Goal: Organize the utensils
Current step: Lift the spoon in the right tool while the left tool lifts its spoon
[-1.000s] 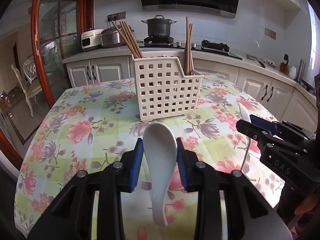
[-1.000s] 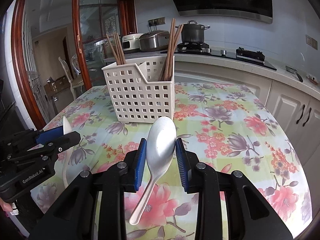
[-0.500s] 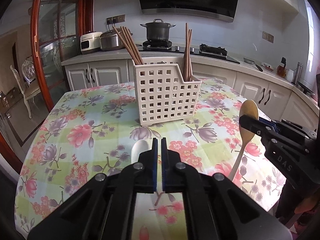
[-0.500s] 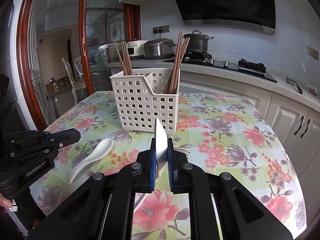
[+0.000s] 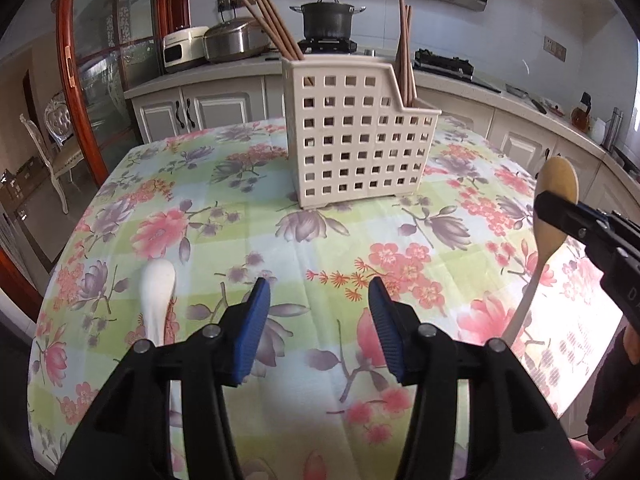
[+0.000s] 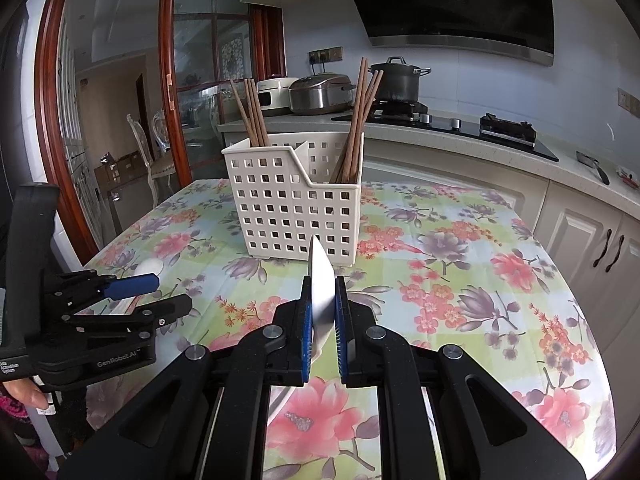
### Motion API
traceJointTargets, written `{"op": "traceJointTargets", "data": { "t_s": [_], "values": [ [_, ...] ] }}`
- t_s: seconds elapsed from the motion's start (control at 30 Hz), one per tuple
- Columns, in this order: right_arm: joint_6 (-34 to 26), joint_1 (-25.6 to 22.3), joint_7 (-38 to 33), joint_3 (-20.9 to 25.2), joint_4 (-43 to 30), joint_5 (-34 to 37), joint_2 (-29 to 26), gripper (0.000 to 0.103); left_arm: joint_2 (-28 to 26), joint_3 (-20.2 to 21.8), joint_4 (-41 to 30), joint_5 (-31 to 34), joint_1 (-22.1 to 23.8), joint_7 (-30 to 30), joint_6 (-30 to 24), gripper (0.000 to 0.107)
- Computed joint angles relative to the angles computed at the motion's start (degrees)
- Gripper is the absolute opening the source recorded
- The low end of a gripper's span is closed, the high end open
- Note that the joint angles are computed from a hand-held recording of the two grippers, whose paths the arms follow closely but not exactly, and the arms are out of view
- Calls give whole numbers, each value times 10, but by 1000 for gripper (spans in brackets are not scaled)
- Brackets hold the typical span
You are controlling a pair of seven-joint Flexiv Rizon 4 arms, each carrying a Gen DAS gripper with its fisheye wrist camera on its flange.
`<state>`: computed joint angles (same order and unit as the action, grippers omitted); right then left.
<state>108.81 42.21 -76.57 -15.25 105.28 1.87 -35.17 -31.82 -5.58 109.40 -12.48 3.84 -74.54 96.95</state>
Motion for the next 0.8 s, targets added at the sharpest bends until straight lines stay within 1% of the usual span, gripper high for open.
{"op": "traceJointTargets", "data": {
  "t_s": [0.07,0.13,0.2,0.27,0.43,0.53,0.63,0.7,0.8],
  "values": [
    [-2,-3,0,3,0,-2,0,11,-7,16,-16,-3,-10,2,-28,50],
    [-2,-5,0,6,0,-4,0,11,-10,27,-20,-6,-16,-3,-31,50],
    [-2,-6,-1,9,0,-7,0,11,-5,15,-10,-10,-2,-4,-26,50],
    [-3,-10,-3,16,-1,-13,-1,11,5,-5,8,-11,18,-2,-13,50],
    [-10,-16,-3,31,-8,-27,-5,11,25,11,40,-5,15,-15,22,50],
    [-16,-12,-3,32,-12,-36,-6,11,34,8,54,-4,31,-26,33,50],
    [-19,-1,-6,28,-19,-45,-9,11,40,15,67,-6,44,-39,40,50],
    [-23,3,-7,30,-26,-52,-12,11,43,13,78,-5,60,-47,49,50],
    [-29,17,-7,20,-39,-59,-22,8,44,32,89,-9,70,-64,59,53]
  ]
}}
